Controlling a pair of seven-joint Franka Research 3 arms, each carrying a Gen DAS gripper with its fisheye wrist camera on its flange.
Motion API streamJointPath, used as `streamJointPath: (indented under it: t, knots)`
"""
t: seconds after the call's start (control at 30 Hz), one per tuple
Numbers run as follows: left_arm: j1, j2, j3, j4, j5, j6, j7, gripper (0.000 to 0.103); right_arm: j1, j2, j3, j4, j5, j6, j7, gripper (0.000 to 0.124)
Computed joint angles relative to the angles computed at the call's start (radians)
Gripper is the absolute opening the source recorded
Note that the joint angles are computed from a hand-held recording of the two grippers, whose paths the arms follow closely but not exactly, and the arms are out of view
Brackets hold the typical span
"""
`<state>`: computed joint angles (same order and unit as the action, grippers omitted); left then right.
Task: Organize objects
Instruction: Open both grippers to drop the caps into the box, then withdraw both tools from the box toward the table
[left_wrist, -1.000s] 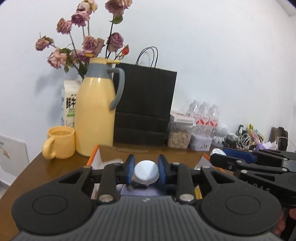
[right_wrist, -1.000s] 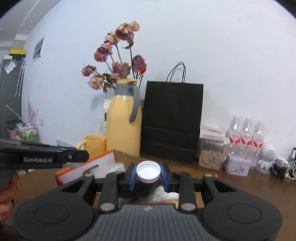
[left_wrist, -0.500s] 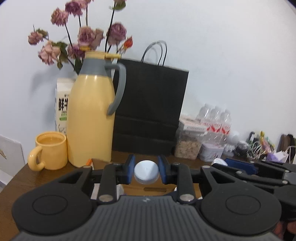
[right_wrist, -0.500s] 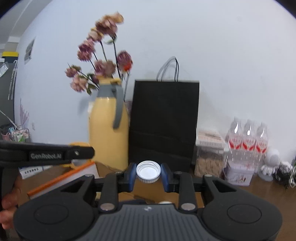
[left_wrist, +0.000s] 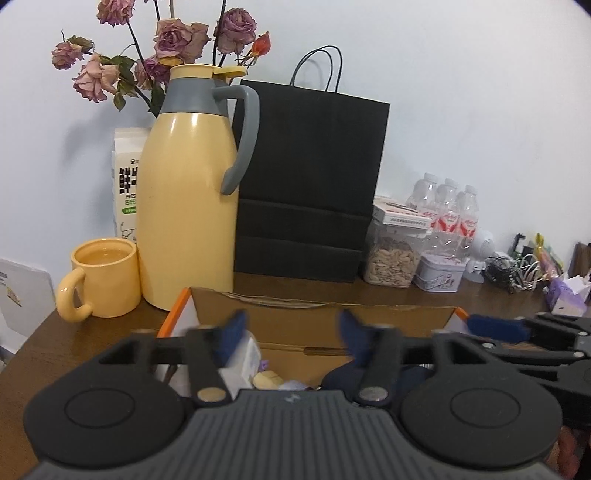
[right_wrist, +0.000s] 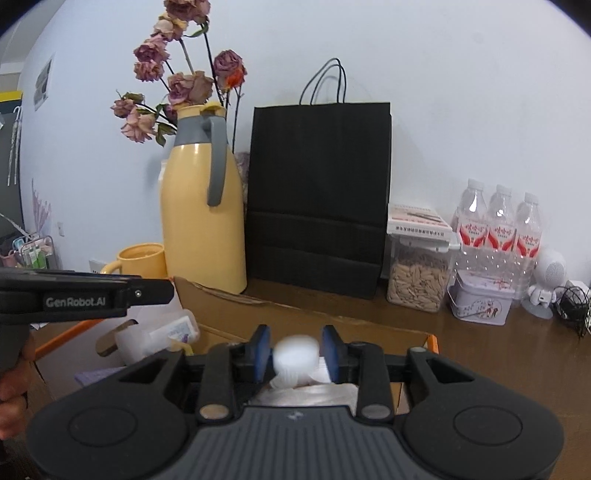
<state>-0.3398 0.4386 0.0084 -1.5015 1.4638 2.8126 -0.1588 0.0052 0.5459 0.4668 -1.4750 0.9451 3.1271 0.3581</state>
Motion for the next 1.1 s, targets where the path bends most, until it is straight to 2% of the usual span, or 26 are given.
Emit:
streamJointPath:
  t: [0.03, 0.07, 0.1, 0.13, 0.17, 0.23, 0.47, 0.77, 0.93, 1.1]
  knots:
    - [-0.007, 0.0, 0.004, 0.001, 0.012, -0.014, -0.013, 0.098, 0.002, 0.002, -0.004, 0.001, 0.001, 0.003, 0.009, 0.055]
    - [-0.019, -0.001, 0.01, 0.0, 0.035, -0.041, -0.038, 0.103, 0.005, 0.002, -0.008, 0.003, 0.0, 0.01, 0.017, 0.07]
    - [-0.028, -0.003, 0.012, -0.001, 0.055, -0.07, -0.06, 0.103, -0.005, 0.006, 0.007, 0.004, 0.007, 0.02, 0.01, 0.076]
    - [-0.03, -0.004, 0.008, -0.001, 0.058, -0.091, -0.062, 0.103, -0.019, 0.009, 0.024, 0.006, 0.016, 0.023, 0.004, 0.089]
    - [-0.025, -0.003, 0.002, 0.0, 0.051, -0.094, -0.055, 0.103, -0.029, 0.011, 0.036, 0.007, 0.024, 0.027, 0.0, 0.096]
    - [-0.016, -0.003, -0.006, 0.001, 0.039, -0.093, -0.049, 0.103, -0.033, 0.012, 0.038, 0.008, 0.026, 0.031, 0.01, 0.101]
    - [-0.014, -0.003, -0.011, -0.001, 0.035, -0.103, -0.043, 0.103, -0.016, 0.005, 0.0, 0.007, 0.013, -0.009, 0.05, 0.103]
    - [-0.015, -0.014, -0.012, -0.012, 0.044, -0.096, -0.045, 0.103, -0.053, -0.008, 0.056, -0.004, 0.093, 0.005, -0.052, 0.103]
    - [-0.02, -0.051, -0.016, -0.043, 0.11, -0.11, -0.117, 0.103, -0.094, -0.024, 0.117, -0.009, 0.218, 0.018, -0.199, 0.103]
    - [-0.006, -0.101, -0.044, -0.091, 0.174, -0.13, -0.169, 0.103, -0.158, -0.052, 0.205, -0.017, 0.433, 0.03, -0.443, 0.103]
